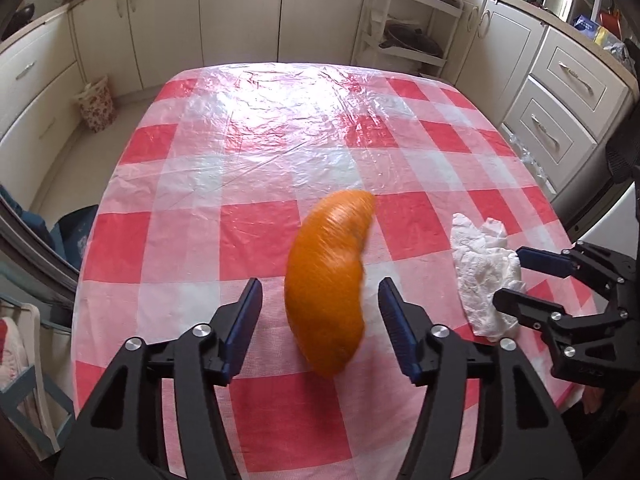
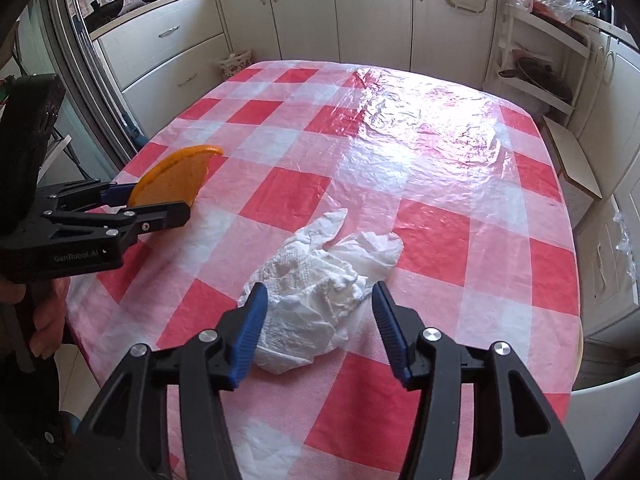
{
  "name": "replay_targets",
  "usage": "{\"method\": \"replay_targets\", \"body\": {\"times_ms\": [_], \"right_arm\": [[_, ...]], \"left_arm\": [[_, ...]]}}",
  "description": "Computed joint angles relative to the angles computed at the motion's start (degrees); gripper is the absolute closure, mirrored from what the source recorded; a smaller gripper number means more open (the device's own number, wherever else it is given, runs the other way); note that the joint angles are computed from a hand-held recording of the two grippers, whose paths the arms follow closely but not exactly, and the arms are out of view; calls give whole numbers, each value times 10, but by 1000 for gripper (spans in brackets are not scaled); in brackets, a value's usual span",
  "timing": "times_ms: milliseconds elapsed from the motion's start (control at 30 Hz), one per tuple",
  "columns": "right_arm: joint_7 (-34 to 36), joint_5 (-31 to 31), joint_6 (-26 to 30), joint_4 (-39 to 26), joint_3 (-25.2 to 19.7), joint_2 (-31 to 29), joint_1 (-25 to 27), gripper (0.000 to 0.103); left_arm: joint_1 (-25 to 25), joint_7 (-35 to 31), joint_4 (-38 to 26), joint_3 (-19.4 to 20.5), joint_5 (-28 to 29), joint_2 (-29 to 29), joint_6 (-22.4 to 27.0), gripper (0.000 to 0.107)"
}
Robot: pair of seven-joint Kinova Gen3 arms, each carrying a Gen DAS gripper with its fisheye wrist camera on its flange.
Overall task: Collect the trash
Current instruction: 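Grasp the orange with the left tool while the right tool grasps the white tissue, then lift the orange with the left tool while the right tool lifts the tissue toward the bin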
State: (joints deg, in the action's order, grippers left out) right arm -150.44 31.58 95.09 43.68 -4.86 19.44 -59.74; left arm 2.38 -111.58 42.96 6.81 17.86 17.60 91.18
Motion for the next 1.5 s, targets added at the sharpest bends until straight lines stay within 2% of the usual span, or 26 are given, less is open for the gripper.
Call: {"method": "replay_targets", "body": {"times_ms": [133, 367, 433, 500, 567, 700, 967, 1100, 1167, 1233, 1300, 1333, 1500], "right_arm": [[-12, -5, -25, 17, -5, -10, 7, 44], [26, -18, 1, -19, 1, 18, 6, 44], [24, -19, -1, -16, 5, 16, 4, 48], [24, -19, 2, -18, 7, 17, 4, 55], [23, -22, 0, -17, 8, 15, 5, 58], [29, -24, 3, -22, 8, 17, 4, 59], [23, -25, -4, -14, 7, 12, 7, 66], [22, -24, -5, -11, 6, 11, 7, 69], [22, -25, -5, -12, 6, 11, 8, 71], [23, -25, -7, -11, 5, 11, 9, 72], [24, -27, -8, -10, 5, 10, 10, 74], [23, -29, -10, -10, 4, 10, 11, 75], [27, -26, -8, -13, 5, 9, 10, 77]], "left_arm": [[5, 4, 11, -2, -6, -7, -21, 40], [-1, 24, -7, -5, -6, 9, -20, 40], [-10, 37, -16, -6, 0, 14, -18, 40], [-25, 54, -40, -3, 18, 30, 3, 39], [-41, 76, -60, 2, 38, 47, 23, 39], [-72, 118, -79, 12, 79, 68, 36, 38], [-84, 138, -56, 20, 106, 65, 6, 40], [-87, 152, -62, 21, 116, 70, -2, 45], [-83, 153, -67, 23, 113, 74, -2, 56], [-74, 145, -71, 24, 103, 77, 3, 86], [-67, 129, -71, 26, 95, 76, 7, 98], [-62, 117, -63, 25, 90, 69, -1, 102], [-57, 77, -51, 27, 91, 50, -12, 102]]}}
